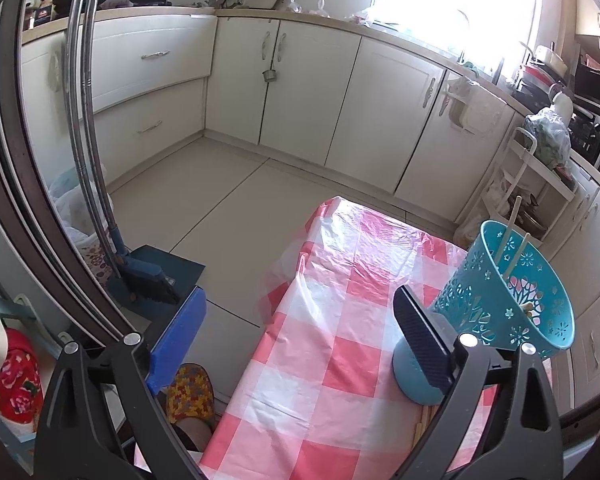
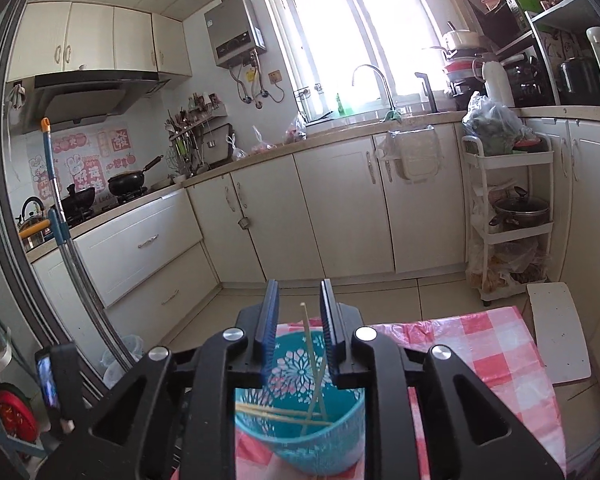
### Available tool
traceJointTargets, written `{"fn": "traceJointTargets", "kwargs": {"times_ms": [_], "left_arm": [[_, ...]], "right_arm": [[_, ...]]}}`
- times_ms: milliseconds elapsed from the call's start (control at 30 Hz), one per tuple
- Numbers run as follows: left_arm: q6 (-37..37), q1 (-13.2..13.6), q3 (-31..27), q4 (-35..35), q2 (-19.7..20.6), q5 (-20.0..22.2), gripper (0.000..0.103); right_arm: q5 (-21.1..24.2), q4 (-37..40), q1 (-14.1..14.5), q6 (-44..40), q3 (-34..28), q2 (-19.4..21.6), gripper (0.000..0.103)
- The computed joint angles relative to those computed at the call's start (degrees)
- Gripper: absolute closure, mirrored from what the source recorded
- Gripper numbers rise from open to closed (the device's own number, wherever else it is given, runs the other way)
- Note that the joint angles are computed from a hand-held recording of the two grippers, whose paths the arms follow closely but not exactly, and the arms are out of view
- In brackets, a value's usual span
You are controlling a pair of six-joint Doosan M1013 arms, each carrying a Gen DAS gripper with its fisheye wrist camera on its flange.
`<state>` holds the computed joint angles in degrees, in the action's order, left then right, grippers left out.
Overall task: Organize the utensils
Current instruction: 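Carry the stick with the right tool into the basket, release, return, then close the left tool on a wooden stick while the right tool grasps another stick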
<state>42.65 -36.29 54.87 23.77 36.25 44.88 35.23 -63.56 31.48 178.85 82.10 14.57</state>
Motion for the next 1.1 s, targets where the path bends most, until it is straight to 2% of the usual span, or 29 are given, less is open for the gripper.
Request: {"fn": "traceJointTargets", "kwargs": {"times_ms": [100, 200, 300, 433, 567, 767, 933, 967, 1100], "left_arm": [[-0.15, 0.12, -0.29, -0.4, 0.16, 0.77, 0.012], [-0.14, 0.16, -0.31, -0.89, 0.15, 1.05, 0.012], [0.06, 0.02, -0.07, -0.62, 0.04, 1.17, 0.012], [0.61, -0.1, -0.16, -0.23, 0.18, 2.0, 0.011], [0.34, 0.23, -0.25, -1.08, 0.23, 2.33, 0.011], [1.16, 0.12, -0.35, -1.25, 0.35, 2.49, 0.011], [2.8, 0.06, -0.75, -1.53, 0.77, 3.73, 0.011], [4.18, 0.07, -0.98, -2.13, 1.0, 4.42, 0.011], [18.21, -0.48, -2.61, -9.63, 2.63, 9.75, 0.011]], "right_arm": [[2.3, 3.3, 2.19, -3.18, 2.99, -1.5, 0.081], [4.53, 16.7, 3.02, -14.28, 4.57, -0.99, 0.081], [6.22, 30.49, 2.22, -22.47, 5.29, 0.72, 0.086], [7.22, 38.08, 1.36, -26.57, 5.05, 3.01, 0.087], [7.98, 40.38, 1.1, -28.33, 4.76, 4.18, 0.087], [9.9, 39.41, 1.5, -28.72, 3.72, 5.4, 0.087], [10.54, 39.05, 1.4, -30.97, 4.25, 5.18, 0.096], [10.75, 39.01, 1.36, -31.49, 4.55, 4.92, 0.096], [11.35, 38.1, 1.02, -29.79, 7.02, 2.84, 0.096]]}}
